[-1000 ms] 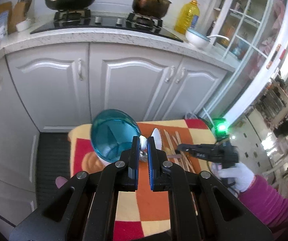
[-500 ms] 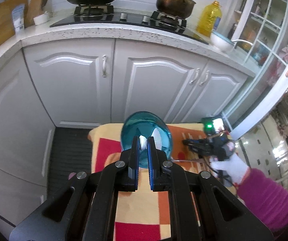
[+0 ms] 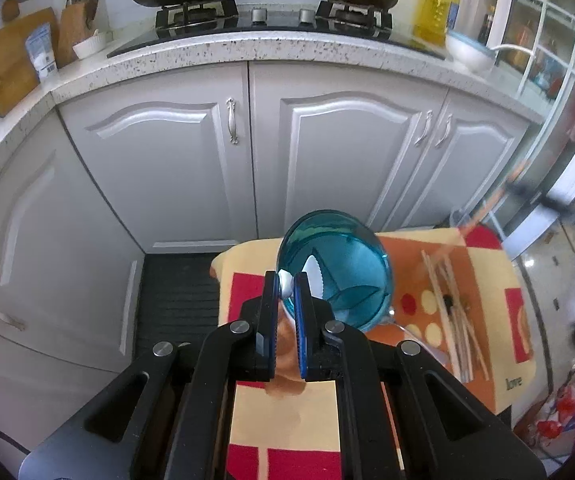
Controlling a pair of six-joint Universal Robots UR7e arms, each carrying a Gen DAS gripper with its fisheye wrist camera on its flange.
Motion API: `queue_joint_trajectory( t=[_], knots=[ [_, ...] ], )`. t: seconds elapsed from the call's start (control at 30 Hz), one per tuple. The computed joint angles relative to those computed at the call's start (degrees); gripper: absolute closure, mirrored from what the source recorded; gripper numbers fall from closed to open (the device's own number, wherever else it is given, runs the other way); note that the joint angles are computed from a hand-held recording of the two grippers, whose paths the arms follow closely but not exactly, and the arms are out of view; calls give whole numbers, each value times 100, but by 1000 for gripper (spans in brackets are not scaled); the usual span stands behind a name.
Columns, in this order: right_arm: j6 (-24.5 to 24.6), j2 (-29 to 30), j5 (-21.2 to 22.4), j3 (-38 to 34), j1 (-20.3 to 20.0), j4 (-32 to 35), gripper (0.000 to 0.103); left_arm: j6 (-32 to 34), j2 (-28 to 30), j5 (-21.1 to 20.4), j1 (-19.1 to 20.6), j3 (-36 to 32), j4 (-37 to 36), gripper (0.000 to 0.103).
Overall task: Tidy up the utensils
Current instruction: 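Lift the white spoon toward the cup with the left tool while the right tool grasps a wooden chopstick, then lower the white spoon into the cup with the left tool while the right tool inserts the chopstick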
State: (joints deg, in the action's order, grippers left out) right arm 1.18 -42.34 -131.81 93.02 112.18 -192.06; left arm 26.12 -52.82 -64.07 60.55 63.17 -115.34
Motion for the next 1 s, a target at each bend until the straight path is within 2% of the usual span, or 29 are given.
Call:
queue_joint_trajectory(
  t=[0.1, 0.27, 0.47, 0.73, 0.9, 0.93, 1.0],
  knots=[
    [-419, 54, 83, -385, 280, -151, 96, 12, 61, 91, -8, -15, 5, 97],
    [-1051, 370, 68, -1241, 620, 100, 96, -24, 190, 192, -13, -81, 5, 97],
    [-1356, 776, 138, -2000, 640, 633, 96, -233, 384, 226, 38, -202, 151, 97],
    [-765, 1215, 363, -2485, 161, 1984, 96, -451, 567, 232, 94, -325, 377, 97],
    [-341, 1349, 676, -2567, -126, 2316, 96, -594, 640, 202, 131, -416, 499, 96],
    [-268, 1346, 742, -2560, -162, 2333, 96, -613, 639, 153, 140, -433, 510, 93],
    [-173, 1342, 802, -2538, -208, 2300, 96, -659, 622, 26, 163, -462, 540, 78]
  ],
)
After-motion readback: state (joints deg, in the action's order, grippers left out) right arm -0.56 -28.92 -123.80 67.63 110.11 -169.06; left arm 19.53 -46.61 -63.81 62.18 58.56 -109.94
